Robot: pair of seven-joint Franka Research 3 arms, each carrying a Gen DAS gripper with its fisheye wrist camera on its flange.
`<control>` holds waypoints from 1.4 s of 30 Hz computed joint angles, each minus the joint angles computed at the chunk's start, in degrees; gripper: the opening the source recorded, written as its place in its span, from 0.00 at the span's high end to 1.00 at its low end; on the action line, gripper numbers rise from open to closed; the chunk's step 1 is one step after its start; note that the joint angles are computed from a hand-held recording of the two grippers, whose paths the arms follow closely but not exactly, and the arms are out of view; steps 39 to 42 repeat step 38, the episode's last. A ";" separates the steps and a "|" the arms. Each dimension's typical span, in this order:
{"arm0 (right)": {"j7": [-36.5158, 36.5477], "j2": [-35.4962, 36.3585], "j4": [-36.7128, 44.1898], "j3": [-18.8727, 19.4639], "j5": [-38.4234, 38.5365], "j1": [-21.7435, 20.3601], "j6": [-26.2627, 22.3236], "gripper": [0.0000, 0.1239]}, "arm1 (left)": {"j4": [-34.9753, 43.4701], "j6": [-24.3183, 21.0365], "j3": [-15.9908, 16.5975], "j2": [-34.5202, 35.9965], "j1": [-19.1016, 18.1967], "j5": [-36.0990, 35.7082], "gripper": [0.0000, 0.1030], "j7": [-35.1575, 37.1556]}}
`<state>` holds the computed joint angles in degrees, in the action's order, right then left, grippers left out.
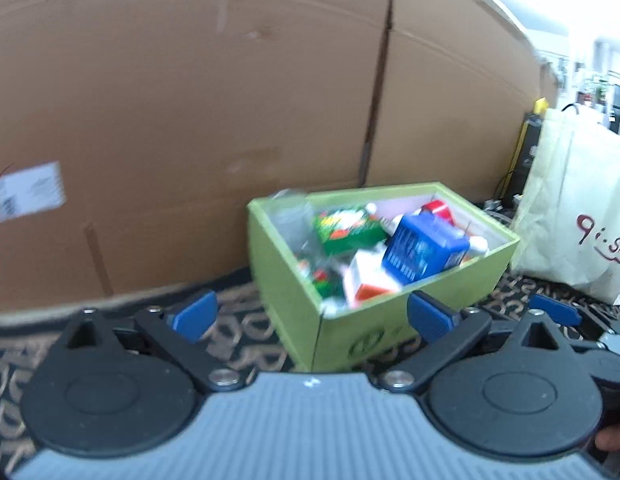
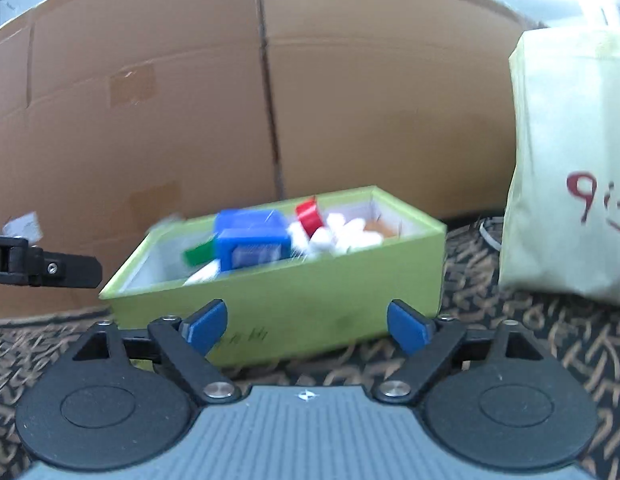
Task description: Organize objects
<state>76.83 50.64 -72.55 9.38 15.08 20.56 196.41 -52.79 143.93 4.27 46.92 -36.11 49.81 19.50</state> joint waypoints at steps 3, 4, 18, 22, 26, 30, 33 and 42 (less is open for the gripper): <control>-0.91 -5.70 -9.72 3.12 -2.56 -2.07 2.24 0.25 | -8.62 -1.97 -0.43 -6.10 -1.13 0.41 0.00 -3.45; -1.20 -7.25 -12.11 2.86 -2.84 -1.82 2.52 0.24 | -10.67 -3.00 -0.26 -7.52 -1.90 0.07 0.00 -4.21; -10.90 -21.39 -31.09 -8.44 11.71 9.59 8.64 0.20 | -22.13 -19.24 -8.66 -17.27 -4.83 9.09 0.00 -16.61; -12.94 -22.80 -33.25 -7.38 12.98 9.08 9.83 0.20 | -20.70 -22.32 -9.85 -16.68 -5.33 9.10 0.00 -16.28; -14.66 -23.33 -34.05 -7.05 14.65 9.14 9.96 0.20 | -19.29 -24.30 -10.35 -15.72 -5.58 7.89 0.00 -15.34; -15.76 -23.19 -33.72 -7.14 16.25 9.55 9.38 0.20 | -18.80 -25.29 -10.24 -15.28 -5.79 7.24 0.00 -14.71; -15.56 -23.07 -33.63 -6.40 15.83 8.96 9.12 0.20 | -20.06 -24.15 -10.31 -15.96 -5.43 7.13 0.00 -15.15; -15.48 -23.04 -33.54 -6.06 14.99 8.75 8.54 0.20 | -21.05 -23.80 -10.60 -16.55 -5.16 6.93 0.00 -15.20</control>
